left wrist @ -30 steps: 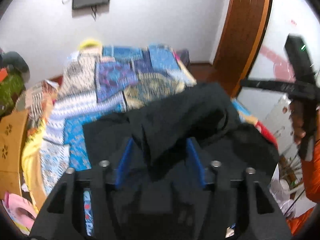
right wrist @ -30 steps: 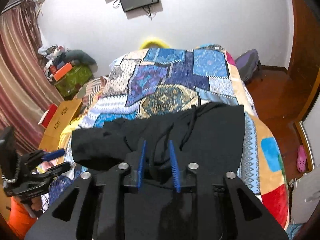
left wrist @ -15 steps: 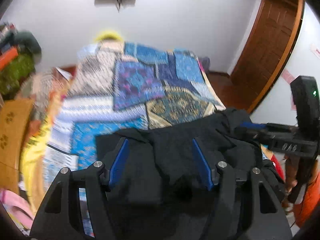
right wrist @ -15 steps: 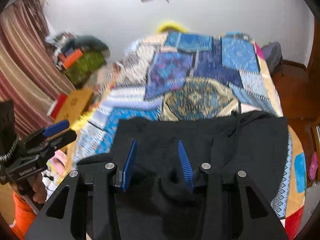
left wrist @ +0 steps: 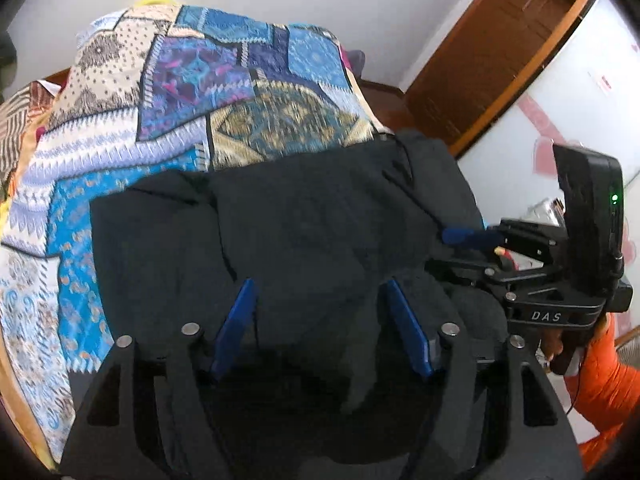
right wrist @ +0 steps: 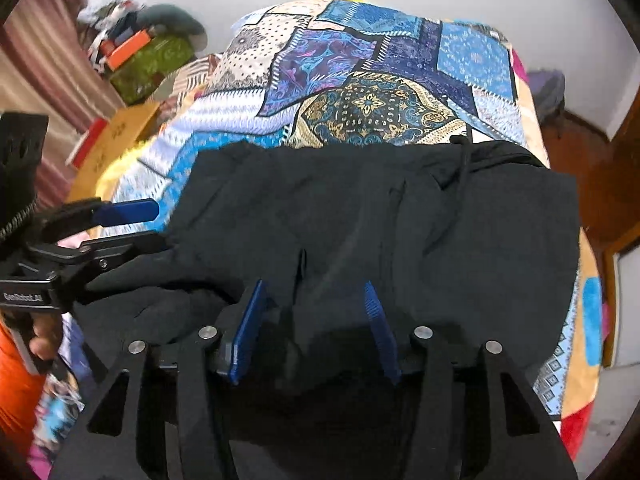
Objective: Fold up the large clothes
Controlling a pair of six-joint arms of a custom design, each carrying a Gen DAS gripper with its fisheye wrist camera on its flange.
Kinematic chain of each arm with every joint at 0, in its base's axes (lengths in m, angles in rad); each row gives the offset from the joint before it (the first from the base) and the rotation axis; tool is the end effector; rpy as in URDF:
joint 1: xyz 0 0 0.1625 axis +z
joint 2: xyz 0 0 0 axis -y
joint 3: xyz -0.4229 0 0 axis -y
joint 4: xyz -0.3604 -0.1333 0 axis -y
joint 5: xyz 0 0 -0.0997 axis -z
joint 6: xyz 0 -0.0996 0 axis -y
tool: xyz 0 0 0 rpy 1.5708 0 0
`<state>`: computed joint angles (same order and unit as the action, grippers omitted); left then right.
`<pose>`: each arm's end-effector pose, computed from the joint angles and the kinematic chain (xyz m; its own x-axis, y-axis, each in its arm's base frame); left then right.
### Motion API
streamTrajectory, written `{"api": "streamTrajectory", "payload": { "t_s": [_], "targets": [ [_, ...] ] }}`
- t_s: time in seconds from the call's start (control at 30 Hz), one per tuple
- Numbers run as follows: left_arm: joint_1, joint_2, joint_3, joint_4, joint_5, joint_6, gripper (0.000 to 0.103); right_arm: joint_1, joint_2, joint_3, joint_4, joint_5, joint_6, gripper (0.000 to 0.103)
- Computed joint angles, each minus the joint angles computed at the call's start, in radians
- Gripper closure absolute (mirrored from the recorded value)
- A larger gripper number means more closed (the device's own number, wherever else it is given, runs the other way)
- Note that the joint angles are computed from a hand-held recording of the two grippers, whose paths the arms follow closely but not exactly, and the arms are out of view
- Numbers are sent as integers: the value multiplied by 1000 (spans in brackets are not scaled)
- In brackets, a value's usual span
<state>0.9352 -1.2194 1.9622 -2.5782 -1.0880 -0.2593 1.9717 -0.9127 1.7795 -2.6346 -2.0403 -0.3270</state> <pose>-0.1704 -0.5334 0.2567 -0.9055 0.2146 -0.3661 0.3526 0.8605 -0.3677 0.3182 -0.5245 0.1548 -0.6874 -0.5424 0.4831 -0.6373 0.7695 -0.0428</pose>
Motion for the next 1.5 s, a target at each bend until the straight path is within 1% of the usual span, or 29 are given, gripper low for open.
{"api": "streamTrajectory", "payload": {
  "t_s": [0.1,0.13,0.2,0.23,0.27,0.3,0.33,0.37,0.43,0.47,0.57,0.63,0.73,0.77,0.83,0.9,1.0,1.07,1.17,1.2,1.27,1.33,1.4,1.5],
  "targets": [
    [-4,-8,33,34,11,-29,33,0,-14,51,-58,-8,-21,52],
    [-7,-5,46,60,28,-46,33,4,-14,74,-101,-23,-40,51],
    [-17,10,66,119,94,-79,33,20,-4,108,-178,-67,-89,51],
    [-18,10,83,112,112,-87,32,27,4,116,-203,-81,-109,51],
    [-14,7,114,76,114,-107,32,37,10,136,-242,-101,-143,47],
    [-4,-1,133,40,95,-124,32,43,15,152,-272,-107,-168,43],
    [8,-9,146,12,74,-144,32,48,20,164,-298,-113,-187,35],
    [18,-16,154,-3,60,-166,31,53,24,179,-324,-124,-203,33],
    [25,-26,169,-28,47,-194,31,59,29,198,-368,-143,-227,33],
    [24,-30,173,-31,48,-200,31,57,25,201,-367,-141,-229,33],
    [1,-41,173,-4,84,-221,31,44,-11,188,-275,-103,-170,33],
    [-32,-59,176,26,152,-231,31,34,-44,177,-201,-65,-108,33],
    [-69,-96,184,32,240,-229,31,17,-88,164,-136,-15,-32,33],
    [-75,-105,184,32,260,-228,31,11,-101,164,-134,-1,-16,33],
    [-98,-139,189,38,339,-233,31,-6,-130,161,-138,27,15,33],
    [-109,-160,188,46,404,-232,31,-20,-152,164,-157,35,41,33],
    [-103,-202,185,91,470,-243,31,-52,-192,165,-184,34,94,33],
    [-86,-231,184,116,489,-264,31,-71,-212,160,-187,29,133,33],
    [-47,-253,176,138,485,-290,31,-106,-242,157,-202,20,188,33],
    [-21,-261,173,134,462,-291,31,-114,-248,150,-197,16,198,33],
    [21,-274,171,130,405,-318,31,-133,-258,136,-178,14,214,33],
    [77,-266,164,88,315,-316,31,-152,-265,121,-154,20,230,33],
    [123,-249,158,50,239,-319,31,-175,-268,103,-114,40,254,33],
    [165,-207,149,-4,178,-326,31,-207,-266,80,-60,81,282,33]
  ]
}}
